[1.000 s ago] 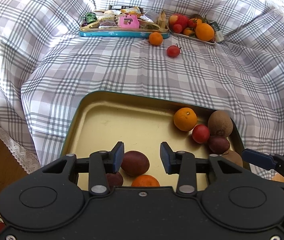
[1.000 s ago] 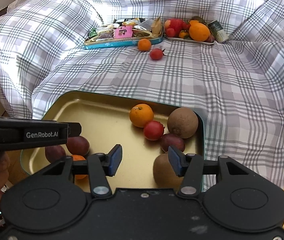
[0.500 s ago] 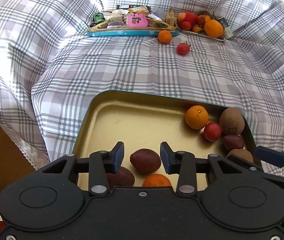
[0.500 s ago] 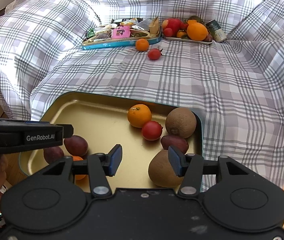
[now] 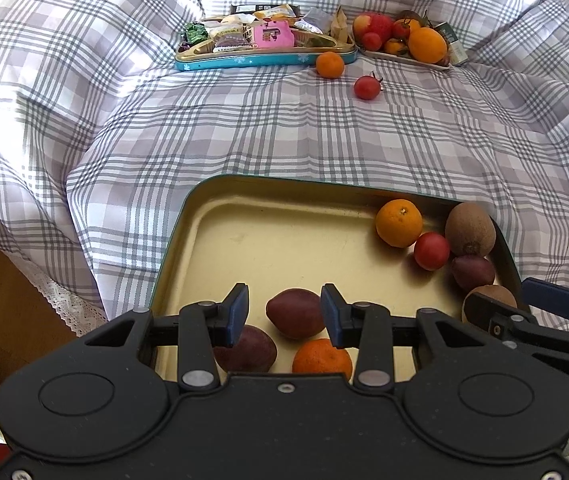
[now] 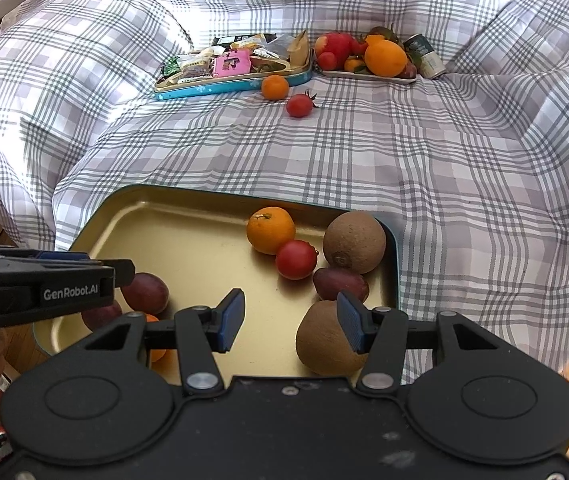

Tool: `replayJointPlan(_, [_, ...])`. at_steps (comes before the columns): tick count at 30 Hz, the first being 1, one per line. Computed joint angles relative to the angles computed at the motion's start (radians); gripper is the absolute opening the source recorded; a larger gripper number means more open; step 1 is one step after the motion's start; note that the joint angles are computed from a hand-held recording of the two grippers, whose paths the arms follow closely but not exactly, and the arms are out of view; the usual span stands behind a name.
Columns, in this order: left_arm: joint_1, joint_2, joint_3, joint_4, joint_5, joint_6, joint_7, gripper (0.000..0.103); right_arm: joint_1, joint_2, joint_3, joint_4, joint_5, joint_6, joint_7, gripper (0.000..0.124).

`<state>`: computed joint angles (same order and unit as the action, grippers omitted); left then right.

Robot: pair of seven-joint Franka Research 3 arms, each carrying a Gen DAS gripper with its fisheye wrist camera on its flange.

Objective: Organize fruits
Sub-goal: 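Withdraw both open tools from the tray toward the tomato and orange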

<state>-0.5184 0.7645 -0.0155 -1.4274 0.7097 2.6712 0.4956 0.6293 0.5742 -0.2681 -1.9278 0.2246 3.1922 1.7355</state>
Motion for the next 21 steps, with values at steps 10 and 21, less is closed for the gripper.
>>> replayJointPlan(10, [0.000,-0.009,-0.005,-0.014,0.003,0.001,0.020,0.048,0.014,0.002,-0.015,0.004,-0.008,-0.016,0.020,0.055])
replayJointPlan(21, [-0.007,-0.027,0.007,-0.033,0.036,0.005,0.058,0.048,0.042,0.008,-0.051,0.005,-0.021,-0.018,0.065,0.055])
